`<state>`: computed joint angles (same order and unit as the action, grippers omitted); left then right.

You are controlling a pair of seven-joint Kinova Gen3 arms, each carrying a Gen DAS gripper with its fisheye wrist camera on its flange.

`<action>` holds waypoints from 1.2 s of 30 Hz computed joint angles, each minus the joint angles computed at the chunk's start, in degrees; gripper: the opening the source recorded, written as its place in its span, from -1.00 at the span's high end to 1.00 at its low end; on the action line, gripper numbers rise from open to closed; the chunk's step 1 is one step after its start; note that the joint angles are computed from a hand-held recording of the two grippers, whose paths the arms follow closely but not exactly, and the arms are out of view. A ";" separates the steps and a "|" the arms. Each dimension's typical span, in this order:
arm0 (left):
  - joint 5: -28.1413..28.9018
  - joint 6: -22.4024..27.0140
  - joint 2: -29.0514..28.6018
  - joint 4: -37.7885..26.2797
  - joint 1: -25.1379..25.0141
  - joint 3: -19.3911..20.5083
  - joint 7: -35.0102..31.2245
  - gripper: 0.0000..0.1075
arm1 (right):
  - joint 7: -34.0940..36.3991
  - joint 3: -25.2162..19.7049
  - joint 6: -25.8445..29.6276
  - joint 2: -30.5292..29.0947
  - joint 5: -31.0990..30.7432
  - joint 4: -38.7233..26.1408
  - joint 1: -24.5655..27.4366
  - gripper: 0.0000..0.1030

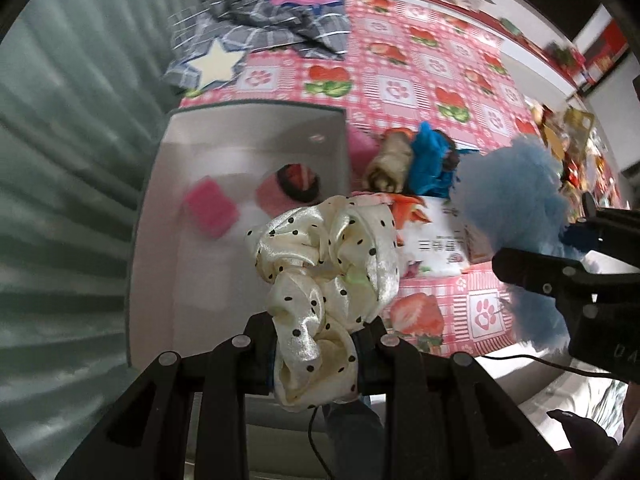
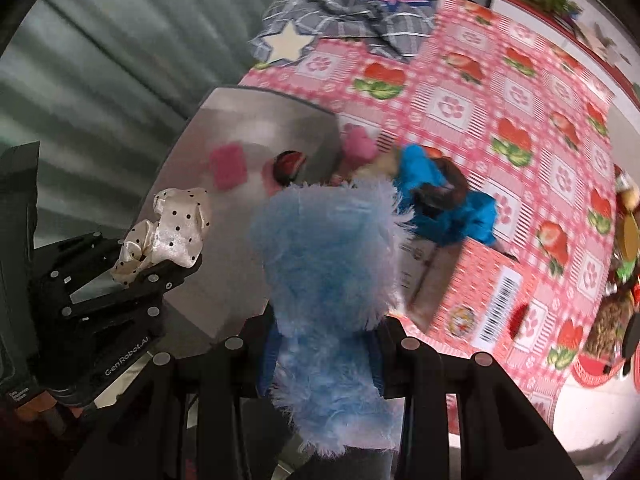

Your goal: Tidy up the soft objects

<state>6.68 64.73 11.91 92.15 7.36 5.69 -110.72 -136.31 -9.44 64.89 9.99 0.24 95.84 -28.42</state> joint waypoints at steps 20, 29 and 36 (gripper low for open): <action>-2.49 -0.32 0.79 2.34 -6.14 -3.47 4.87 0.45 | 11.68 -0.48 -0.56 13.03 -5.39 -11.67 -2.49 0.25; -3.66 -0.27 2.41 2.50 -7.33 -3.87 5.86 0.44 | 14.52 -0.31 -1.35 16.43 -8.27 -13.83 -1.96 0.25; -4.29 -0.07 3.32 2.32 -7.59 -3.88 6.24 0.44 | 15.52 -0.33 -1.71 18.34 -10.11 -14.59 -1.37 0.25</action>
<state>2.39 64.66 15.22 94.48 -0.22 1.81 -104.48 -120.79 -9.77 63.18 28.33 -9.87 81.25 -29.79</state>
